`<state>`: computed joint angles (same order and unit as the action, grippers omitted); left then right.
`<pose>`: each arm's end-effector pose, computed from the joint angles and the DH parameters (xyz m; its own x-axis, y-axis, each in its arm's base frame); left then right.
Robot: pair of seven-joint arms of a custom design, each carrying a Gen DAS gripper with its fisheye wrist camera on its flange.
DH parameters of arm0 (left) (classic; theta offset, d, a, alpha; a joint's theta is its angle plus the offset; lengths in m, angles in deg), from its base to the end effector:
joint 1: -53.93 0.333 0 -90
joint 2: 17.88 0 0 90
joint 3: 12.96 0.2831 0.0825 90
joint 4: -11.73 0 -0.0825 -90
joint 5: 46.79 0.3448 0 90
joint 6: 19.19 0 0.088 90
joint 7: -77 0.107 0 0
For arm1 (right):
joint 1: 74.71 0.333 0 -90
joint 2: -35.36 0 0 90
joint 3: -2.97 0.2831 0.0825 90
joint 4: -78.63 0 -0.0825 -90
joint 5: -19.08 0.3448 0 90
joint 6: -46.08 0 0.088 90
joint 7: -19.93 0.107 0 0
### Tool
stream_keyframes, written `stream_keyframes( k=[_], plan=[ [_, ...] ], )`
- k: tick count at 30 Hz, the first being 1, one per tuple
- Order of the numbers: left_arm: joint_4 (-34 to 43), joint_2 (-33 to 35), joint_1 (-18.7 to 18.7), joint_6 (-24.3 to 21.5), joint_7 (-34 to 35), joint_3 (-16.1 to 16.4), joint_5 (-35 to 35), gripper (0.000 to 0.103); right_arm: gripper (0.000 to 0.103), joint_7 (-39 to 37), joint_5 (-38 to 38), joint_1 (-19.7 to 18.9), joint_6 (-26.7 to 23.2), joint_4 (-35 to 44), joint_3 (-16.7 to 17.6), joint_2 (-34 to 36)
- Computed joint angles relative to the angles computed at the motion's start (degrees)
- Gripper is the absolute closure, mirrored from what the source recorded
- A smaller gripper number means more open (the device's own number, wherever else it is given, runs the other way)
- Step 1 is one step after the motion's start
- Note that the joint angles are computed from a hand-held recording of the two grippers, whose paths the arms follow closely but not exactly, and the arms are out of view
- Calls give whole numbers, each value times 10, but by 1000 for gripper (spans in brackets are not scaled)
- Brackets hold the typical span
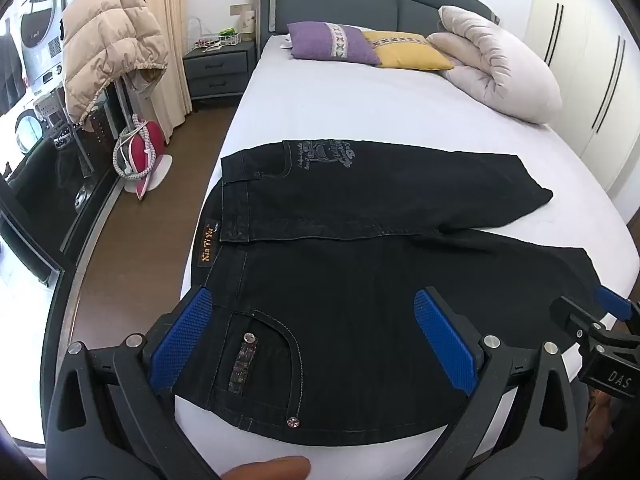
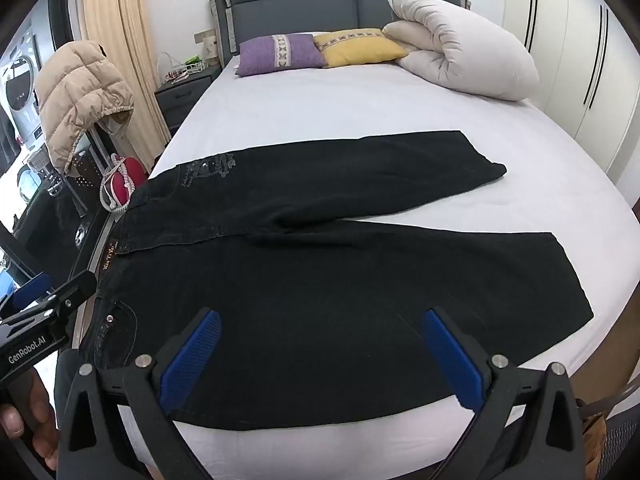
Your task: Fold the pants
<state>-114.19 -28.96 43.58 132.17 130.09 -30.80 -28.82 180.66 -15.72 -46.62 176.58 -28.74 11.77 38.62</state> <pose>0.4417 -0.2550 0.5165 -0.1075 -0.9928 0.0523 -0.7779 0.0512 -0.6263 0.4657 0.3303 0.5003 -0.2538 -0.9661 -0.0479 -0.7838 0.2344 -0.5751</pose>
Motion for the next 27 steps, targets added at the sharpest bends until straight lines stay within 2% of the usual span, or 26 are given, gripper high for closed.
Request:
stream_keyframes(
  k=[1,8,17,27],
  plan=[
    [-7,-2,-2,16,-2,4,-13,0,0,-4,4,0,-3,3,0,1],
    [-14,-8,0,18,11,6,-26,0,0,3,-5,1,3,-9,0,-3],
    [-11,-5,6,15,7,0,-12,0,0,-9,2,4,-21,9,2,5],
    [-11,-3,4,8,3,-1,-11,0,0,-10,4,5,-25,10,1,6]
  ],
)
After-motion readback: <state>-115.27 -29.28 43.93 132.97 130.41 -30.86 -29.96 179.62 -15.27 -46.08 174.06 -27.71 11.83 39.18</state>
